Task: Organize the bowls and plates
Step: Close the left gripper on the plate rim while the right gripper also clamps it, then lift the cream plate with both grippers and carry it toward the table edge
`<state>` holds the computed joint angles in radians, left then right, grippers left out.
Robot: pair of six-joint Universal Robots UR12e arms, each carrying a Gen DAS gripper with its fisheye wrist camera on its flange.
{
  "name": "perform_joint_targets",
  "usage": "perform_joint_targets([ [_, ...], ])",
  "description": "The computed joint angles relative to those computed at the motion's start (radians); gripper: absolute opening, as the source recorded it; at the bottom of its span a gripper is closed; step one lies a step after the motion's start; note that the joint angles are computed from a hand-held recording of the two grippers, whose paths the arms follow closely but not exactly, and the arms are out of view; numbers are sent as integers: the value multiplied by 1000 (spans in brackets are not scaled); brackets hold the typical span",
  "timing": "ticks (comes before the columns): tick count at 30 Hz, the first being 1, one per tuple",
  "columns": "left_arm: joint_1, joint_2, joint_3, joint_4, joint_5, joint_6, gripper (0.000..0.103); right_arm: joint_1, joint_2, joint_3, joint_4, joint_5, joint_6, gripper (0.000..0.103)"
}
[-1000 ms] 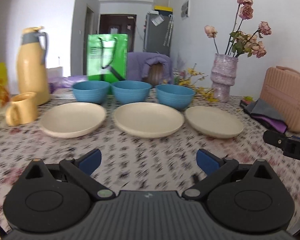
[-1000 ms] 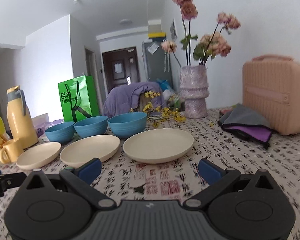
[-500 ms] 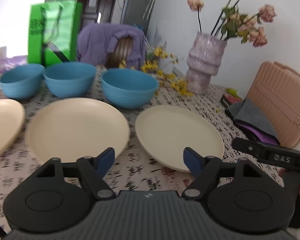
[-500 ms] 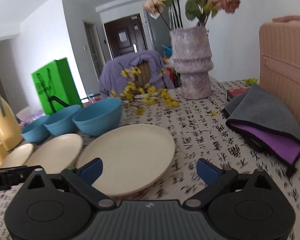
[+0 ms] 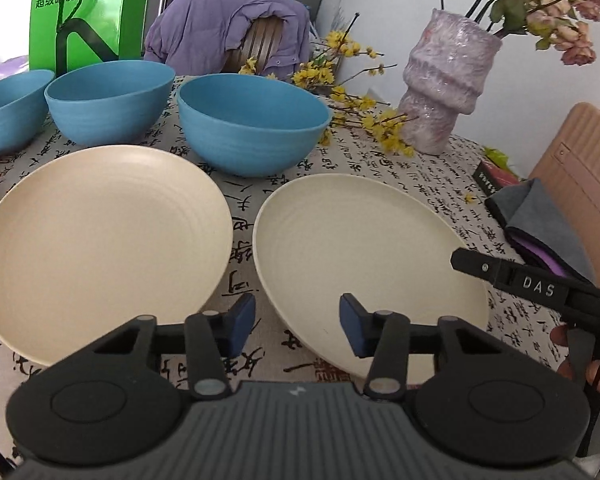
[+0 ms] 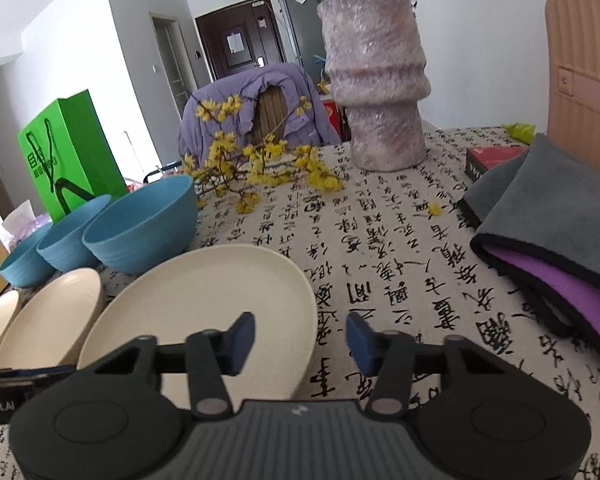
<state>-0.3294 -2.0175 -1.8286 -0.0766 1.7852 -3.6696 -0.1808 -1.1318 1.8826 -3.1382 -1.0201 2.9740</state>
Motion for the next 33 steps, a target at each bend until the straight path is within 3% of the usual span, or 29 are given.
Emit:
perform_joint_targets([
  [3,-3,-7,11,-15,19,16,23,4,5,-4,18,-5,-9,21],
  [5,-3,-7,15,-23,24,16,18,8,6,-3,8,-28,-4,16],
  [8,1,-3,9,-20,11,9,17,3,3,-1,5,-28,4,9],
  [21,-21,42,-27,6,36,20,17,-16,-59,57,-26,-15,-7,8],
  [33,-58,154,-140,11,70,-7,17,-43,-185,202,-80,26,-17,8],
])
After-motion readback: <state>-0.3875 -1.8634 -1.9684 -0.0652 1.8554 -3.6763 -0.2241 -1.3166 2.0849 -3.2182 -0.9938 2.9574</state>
